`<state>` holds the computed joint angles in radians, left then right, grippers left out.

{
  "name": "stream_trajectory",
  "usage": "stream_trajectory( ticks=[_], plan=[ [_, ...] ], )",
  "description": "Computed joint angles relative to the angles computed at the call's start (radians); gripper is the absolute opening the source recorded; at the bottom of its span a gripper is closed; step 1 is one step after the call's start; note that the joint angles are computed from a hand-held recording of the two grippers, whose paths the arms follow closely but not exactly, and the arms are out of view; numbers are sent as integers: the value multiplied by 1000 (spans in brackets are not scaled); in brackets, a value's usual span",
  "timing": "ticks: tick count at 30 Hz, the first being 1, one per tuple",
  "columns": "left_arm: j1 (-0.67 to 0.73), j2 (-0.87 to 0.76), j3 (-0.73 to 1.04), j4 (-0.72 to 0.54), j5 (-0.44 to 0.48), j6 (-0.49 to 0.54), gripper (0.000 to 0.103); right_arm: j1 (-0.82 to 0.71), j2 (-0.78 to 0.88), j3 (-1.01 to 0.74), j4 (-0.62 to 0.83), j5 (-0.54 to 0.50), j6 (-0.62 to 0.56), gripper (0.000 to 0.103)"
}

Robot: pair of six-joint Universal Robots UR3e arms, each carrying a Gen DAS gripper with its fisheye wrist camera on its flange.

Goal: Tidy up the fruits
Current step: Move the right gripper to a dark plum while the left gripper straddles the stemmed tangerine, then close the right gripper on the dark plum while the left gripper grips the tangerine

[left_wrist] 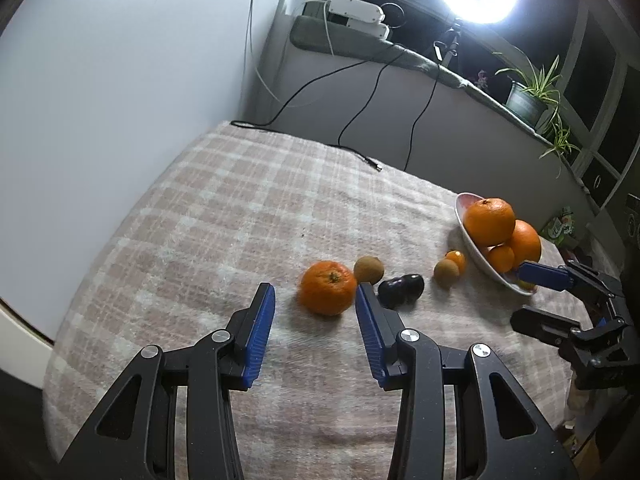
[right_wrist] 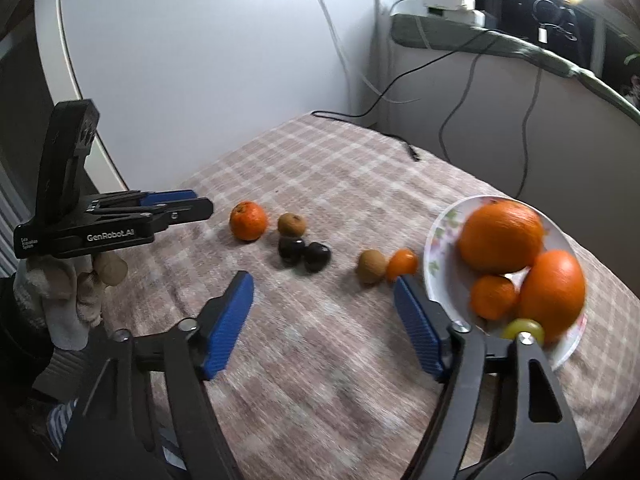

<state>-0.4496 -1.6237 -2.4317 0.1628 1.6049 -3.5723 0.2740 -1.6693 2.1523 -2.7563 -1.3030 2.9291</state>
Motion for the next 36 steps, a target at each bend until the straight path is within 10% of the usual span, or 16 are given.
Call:
stream_trajectory(
  ticks=[9,36],
  plan=[
    [63,-34,-39,67,-74,20,40,109,186,-151,25,-22,0,43],
    [105,-145,20,102,-174,46,40,266,536,-553,172,-302,-170,29]
  ],
)
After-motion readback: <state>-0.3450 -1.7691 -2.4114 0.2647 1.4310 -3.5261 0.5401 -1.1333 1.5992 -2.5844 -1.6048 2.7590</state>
